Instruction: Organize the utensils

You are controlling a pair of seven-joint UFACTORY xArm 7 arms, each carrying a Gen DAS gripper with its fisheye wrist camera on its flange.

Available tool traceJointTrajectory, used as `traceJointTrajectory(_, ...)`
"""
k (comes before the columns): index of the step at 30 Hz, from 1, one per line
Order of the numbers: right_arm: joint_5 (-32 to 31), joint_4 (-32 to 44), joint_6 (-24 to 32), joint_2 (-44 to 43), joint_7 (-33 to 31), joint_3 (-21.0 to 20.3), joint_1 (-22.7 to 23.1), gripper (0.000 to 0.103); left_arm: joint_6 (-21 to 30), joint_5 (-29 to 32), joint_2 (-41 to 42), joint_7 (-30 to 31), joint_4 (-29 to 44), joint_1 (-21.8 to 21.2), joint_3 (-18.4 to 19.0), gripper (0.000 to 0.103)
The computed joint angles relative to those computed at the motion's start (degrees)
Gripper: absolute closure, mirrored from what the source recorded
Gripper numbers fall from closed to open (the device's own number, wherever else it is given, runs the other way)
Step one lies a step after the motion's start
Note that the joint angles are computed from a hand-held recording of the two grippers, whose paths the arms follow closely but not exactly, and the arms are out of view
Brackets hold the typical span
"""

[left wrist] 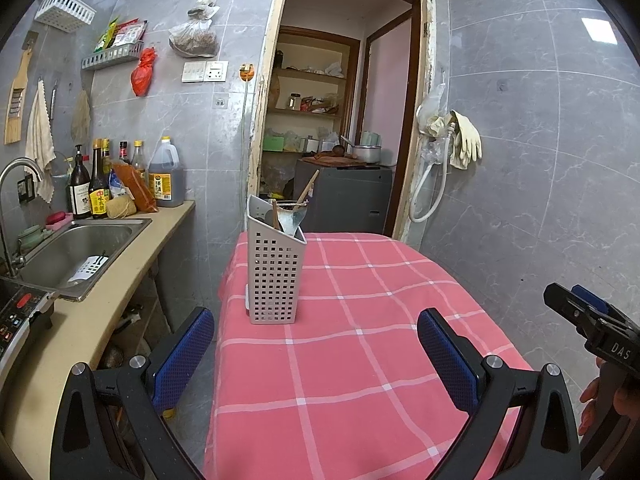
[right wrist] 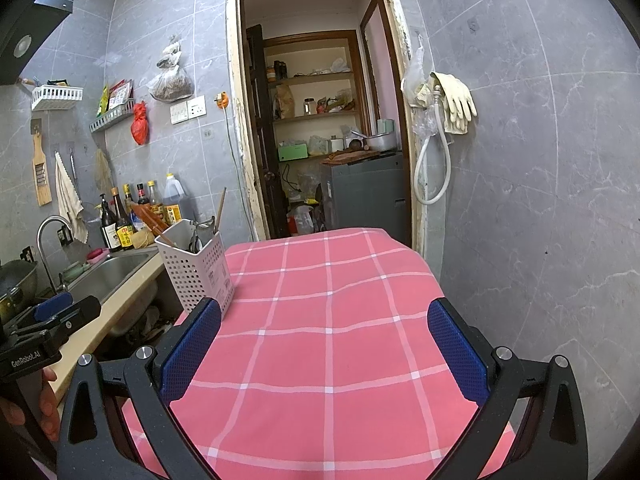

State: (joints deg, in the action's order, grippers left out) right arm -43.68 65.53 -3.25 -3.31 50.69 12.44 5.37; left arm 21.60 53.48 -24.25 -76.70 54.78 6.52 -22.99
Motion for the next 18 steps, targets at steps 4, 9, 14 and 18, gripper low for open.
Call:
traceJointTrajectory(4, -0.32, -0.33, -0.08, -0.29, 0.44, 0.10, -0.21, 0.001, 0.40, -0.26, 0.00, 0.39, 0.35, -0.50, -0.09, 0.001)
traceJointTrajectory(9, 0.85, -0.42, -0.17, -0.19, -0.80, 0.14, -0.22, 0.001, 0.54, -0.32, 0.03, 0.49, 0.40, -0.63, -0.07, 0.001)
traceJointTrajectory(14, 2.06, -0.95, -0.52, -0.45, -1.83, 0.32, -0.56, 0.001, 0.28, -0.27, -0.15, 0.45, 0.16, -0.61, 0.02, 0.001)
traceJointTrajectory(18, 3.66, -1.17, -0.58, -0.50, -3.42, 0.59, -0.72, 0.001, 0.27, -0.37, -0.19, 0.51, 0.13, -0.54, -0.07, 0.001)
